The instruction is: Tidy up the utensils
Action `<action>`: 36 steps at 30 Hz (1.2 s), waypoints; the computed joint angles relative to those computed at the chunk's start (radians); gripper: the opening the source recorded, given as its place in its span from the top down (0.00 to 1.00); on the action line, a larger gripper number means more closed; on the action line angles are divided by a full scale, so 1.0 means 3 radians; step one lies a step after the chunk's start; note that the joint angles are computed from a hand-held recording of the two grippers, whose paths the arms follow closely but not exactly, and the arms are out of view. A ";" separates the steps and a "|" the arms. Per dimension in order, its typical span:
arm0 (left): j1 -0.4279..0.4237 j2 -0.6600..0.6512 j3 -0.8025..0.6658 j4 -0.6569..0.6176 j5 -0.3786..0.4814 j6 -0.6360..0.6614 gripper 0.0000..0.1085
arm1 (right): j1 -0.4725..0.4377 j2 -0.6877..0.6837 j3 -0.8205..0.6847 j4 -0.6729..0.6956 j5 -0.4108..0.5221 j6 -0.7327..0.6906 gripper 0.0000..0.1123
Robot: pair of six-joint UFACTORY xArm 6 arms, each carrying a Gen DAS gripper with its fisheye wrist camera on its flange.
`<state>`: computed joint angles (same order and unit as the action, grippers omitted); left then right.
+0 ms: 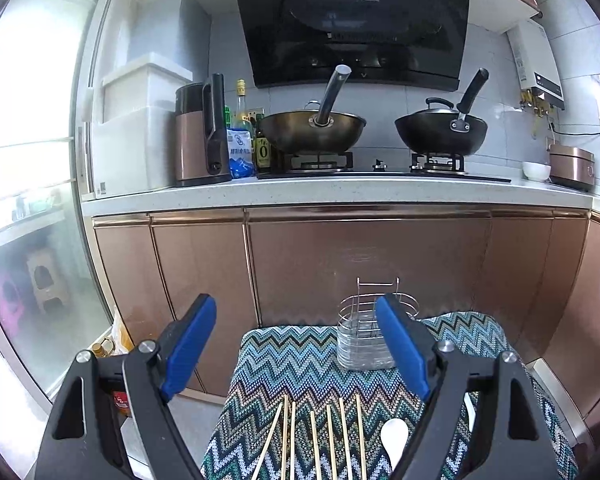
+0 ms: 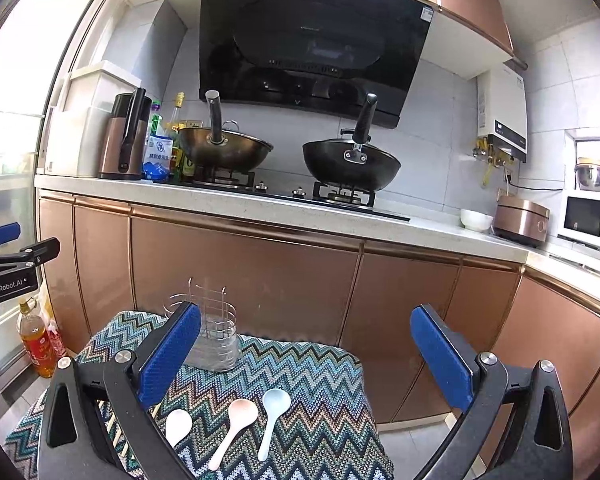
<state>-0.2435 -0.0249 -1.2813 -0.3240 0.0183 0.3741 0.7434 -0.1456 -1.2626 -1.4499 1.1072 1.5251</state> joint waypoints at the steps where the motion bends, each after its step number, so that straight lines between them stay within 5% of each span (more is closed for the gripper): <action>1: -0.0001 0.0005 -0.0007 -0.0010 -0.0001 0.0013 0.25 | -0.0007 0.0003 0.0001 0.0008 -0.0004 -0.0004 0.09; 15: 0.0096 0.0187 -0.0200 0.0570 0.0100 -0.0496 0.25 | -0.0219 -0.0168 0.0206 0.0067 -0.0295 0.0041 0.13; 19: 0.0144 0.0271 -0.0344 0.0423 0.0246 -0.0411 0.25 | -0.0299 -0.0223 0.0281 0.0078 -0.0433 0.0024 0.15; 27: 0.0240 0.0452 -0.0576 0.0178 0.0517 -0.0243 0.25 | -0.0611 -0.0237 0.0402 0.0279 -0.1134 -0.0081 0.30; 36: 0.0352 0.0784 -0.1053 -0.0614 0.1424 0.0382 0.26 | -0.1075 0.0032 0.0427 0.0716 -0.2205 -0.0361 0.53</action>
